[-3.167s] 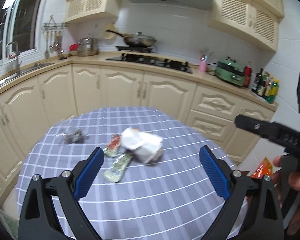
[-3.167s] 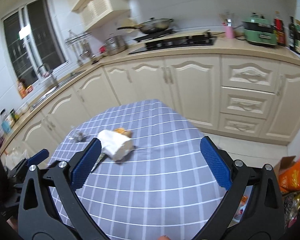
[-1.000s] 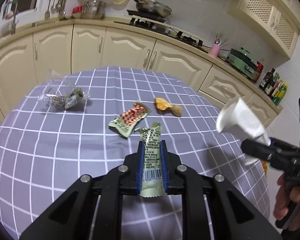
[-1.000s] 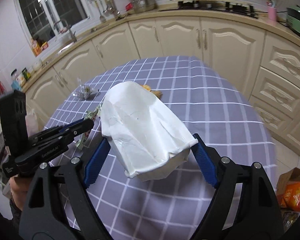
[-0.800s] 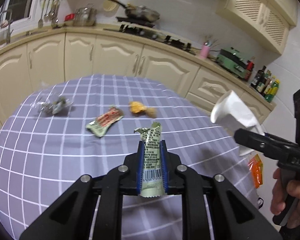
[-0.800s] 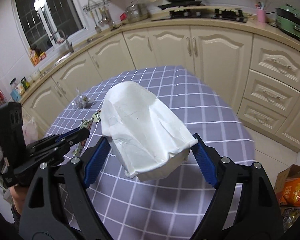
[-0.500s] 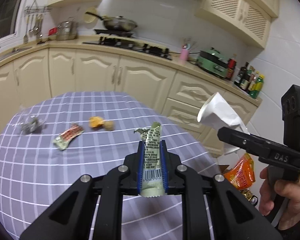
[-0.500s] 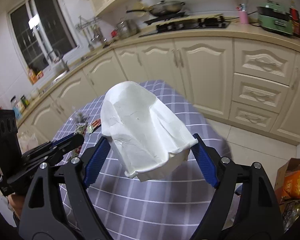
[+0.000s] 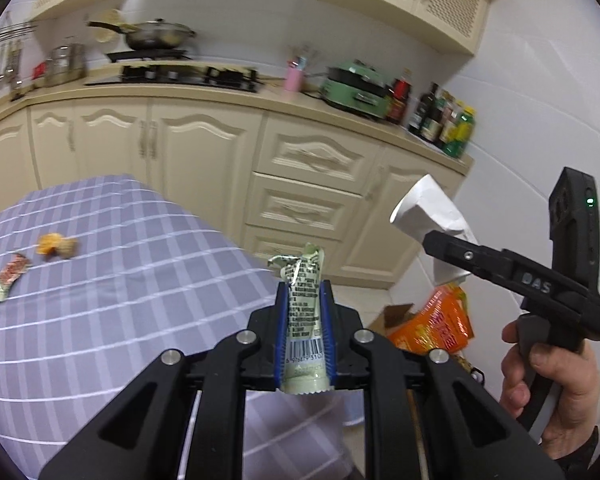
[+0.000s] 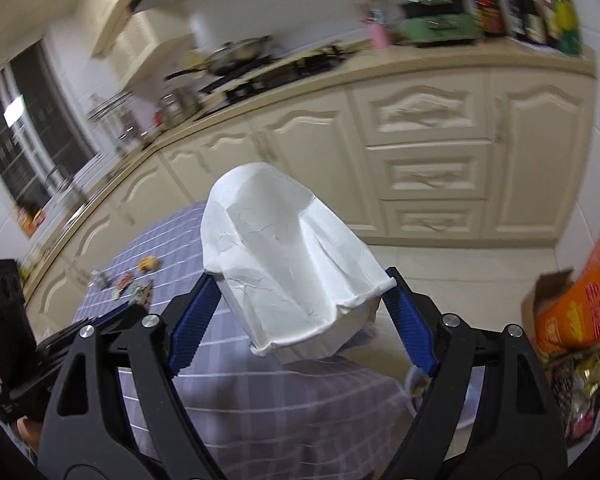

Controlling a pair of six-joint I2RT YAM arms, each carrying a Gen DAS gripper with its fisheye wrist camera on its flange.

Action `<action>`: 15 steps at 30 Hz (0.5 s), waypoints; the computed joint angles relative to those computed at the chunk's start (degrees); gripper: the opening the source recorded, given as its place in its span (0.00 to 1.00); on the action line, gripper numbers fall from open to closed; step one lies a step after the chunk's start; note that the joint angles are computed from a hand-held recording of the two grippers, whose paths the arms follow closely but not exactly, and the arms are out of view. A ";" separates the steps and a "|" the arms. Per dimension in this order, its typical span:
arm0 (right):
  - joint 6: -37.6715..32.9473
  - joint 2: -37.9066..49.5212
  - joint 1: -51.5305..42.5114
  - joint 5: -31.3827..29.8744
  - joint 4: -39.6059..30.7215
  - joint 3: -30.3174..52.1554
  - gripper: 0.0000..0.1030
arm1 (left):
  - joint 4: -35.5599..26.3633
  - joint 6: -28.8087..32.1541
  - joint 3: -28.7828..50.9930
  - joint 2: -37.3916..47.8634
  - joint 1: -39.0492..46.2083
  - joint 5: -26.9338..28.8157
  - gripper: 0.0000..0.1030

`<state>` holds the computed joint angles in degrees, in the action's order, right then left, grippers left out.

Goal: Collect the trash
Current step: 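Carry both items over the blue bin and open both tools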

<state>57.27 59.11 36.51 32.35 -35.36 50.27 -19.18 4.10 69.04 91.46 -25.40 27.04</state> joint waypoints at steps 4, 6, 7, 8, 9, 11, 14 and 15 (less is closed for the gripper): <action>2.35 -9.11 -4.68 -2.15 -3.54 -7.37 0.78 | 1.47 -1.77 -0.39 2.11 -6.71 -2.90 0.14; 3.05 -13.18 -7.41 -3.76 -4.60 -11.07 0.78 | 2.15 -2.93 -0.11 3.69 -9.93 -4.11 0.14; 3.29 -15.50 -8.84 -4.73 -5.14 -13.07 0.78 | 2.57 -3.46 0.12 4.61 -11.51 -4.85 0.14; 3.40 -17.36 -9.85 -5.53 -5.54 -14.50 0.78 | 2.95 -3.92 0.25 5.39 -13.01 -5.65 0.14; 3.15 -19.93 -11.86 -7.07 -5.76 -16.53 0.78 | 3.10 -4.56 0.80 6.78 -14.75 -6.53 0.14; 2.95 -23.52 -14.86 -9.24 -6.37 -19.51 0.78 | 3.25 -5.96 1.86 9.41 -17.24 -7.46 0.14; 1.09 -28.19 -21.35 -14.00 -6.75 -23.89 0.78 | 2.99 -7.63 4.56 14.74 -20.27 -8.45 0.14; -0.20 -29.50 -24.41 -16.38 -6.47 -25.53 0.78 | 2.94 -8.06 5.63 16.74 -21.39 -8.84 0.14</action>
